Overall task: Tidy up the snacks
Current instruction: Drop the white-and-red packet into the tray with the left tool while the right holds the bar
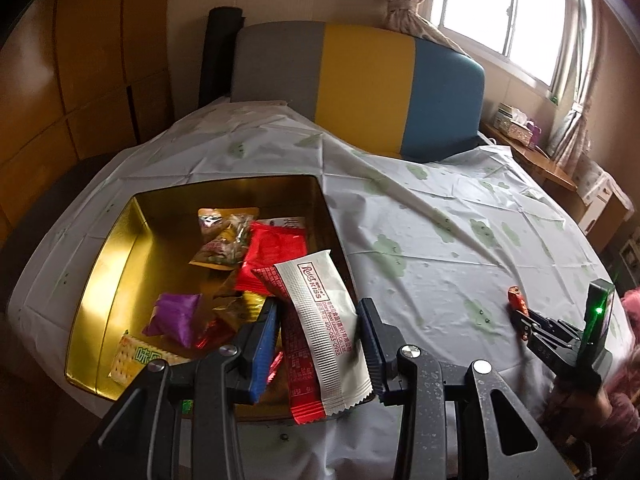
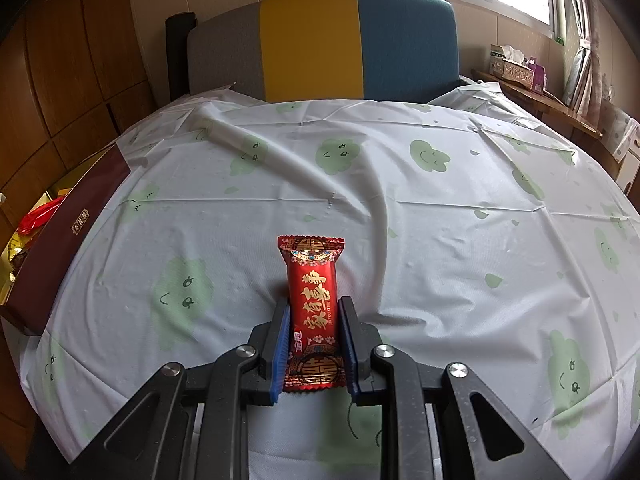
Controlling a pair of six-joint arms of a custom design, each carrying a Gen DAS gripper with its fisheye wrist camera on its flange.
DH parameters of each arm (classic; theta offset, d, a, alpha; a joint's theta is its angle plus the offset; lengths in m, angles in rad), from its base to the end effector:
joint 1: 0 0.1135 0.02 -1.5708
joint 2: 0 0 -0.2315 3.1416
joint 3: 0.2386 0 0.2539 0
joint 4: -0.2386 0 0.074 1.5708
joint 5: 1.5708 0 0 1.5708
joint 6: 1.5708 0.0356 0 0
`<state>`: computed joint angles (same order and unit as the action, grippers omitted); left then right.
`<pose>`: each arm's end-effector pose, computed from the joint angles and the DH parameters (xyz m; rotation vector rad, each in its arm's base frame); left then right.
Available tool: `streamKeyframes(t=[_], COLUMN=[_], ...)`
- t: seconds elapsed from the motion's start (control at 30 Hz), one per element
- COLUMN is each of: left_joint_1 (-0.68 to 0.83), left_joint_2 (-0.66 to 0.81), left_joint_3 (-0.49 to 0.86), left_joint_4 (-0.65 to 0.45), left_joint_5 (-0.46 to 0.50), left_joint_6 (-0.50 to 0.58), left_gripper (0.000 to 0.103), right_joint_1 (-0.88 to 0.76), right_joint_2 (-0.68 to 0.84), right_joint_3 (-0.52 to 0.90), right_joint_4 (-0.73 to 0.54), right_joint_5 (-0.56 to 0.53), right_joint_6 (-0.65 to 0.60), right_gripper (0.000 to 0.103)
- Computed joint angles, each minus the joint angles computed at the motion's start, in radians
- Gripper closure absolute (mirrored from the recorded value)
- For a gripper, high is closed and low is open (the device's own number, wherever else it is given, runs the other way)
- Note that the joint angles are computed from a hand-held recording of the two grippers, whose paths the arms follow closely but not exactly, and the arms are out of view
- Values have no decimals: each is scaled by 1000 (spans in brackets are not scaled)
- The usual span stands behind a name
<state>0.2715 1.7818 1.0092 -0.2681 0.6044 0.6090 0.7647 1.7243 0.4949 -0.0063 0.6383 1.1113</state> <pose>0.3323 0.0715 0.1215 0.6003 2.3202 -0.3973 0.1794 0.1427 0.0330 0.5535 2.3732 -0.1437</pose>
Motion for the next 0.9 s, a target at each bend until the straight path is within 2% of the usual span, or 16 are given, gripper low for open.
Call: streamKeyframes(t=[0.13,0.27,0.4,0.57,0.77,0.9], left_joint_1=[30,114,213,266,199,137], left_joint_2=[55,180,335,464,428,416], left_joint_3=[65,243,476,636,539,480], left_joint_4=[-46,-159,-294,-414,-402,-324], left_joint_5=[8,30,53,74,68,19], left_joint_6=[-1,-39,-101,-139,-105,-126], left_gripper=[63,63,63,63,63,63], right_joint_1=[1,2,0,-3,-1,-2], right_joint_2=[1,1,-1,-4,-4,-5], right_joint_3=[1,1,-2,-4,-4,-6], right_joint_4=[-2,-2,3,7,5,6], right_joint_5=[1,2,0,1,2,1], right_joint_6=[1,2,0,-1,1,0], right_gripper=[80,80,80,80,80,80])
